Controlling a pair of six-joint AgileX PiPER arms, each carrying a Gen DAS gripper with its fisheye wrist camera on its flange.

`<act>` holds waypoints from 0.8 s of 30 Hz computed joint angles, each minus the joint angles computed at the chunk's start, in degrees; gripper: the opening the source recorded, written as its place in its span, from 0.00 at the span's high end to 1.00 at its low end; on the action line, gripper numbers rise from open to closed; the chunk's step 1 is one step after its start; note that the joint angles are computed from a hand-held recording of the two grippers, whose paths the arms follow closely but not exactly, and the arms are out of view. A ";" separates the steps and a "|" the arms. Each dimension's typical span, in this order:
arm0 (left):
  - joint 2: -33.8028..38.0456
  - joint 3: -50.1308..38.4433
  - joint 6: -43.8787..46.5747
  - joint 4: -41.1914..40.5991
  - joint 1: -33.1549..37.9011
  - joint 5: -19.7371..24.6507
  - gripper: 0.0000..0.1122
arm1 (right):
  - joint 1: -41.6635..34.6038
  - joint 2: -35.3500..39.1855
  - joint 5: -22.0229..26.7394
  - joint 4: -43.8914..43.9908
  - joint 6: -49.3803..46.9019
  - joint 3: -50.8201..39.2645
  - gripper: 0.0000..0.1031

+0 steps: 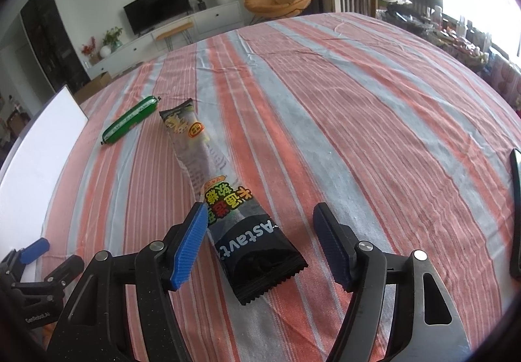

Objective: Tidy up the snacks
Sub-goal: 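Position the right tool over the stick snack's black end and pause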

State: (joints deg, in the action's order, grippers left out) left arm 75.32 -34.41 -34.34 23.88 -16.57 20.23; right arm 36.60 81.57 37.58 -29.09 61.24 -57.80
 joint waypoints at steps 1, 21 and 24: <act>0.00 0.00 0.00 0.00 0.00 0.00 0.08 | 0.00 -0.02 -0.01 0.01 -0.01 0.02 0.31; 1.97 -5.24 13.40 -12.88 1.63 6.92 0.09 | -1.15 -1.31 -2.30 2.54 -3.05 1.40 0.31; 0.81 -9.42 23.28 -23.77 3.66 11.62 0.09 | -1.40 -1.42 -2.59 3.05 -3.74 1.50 0.31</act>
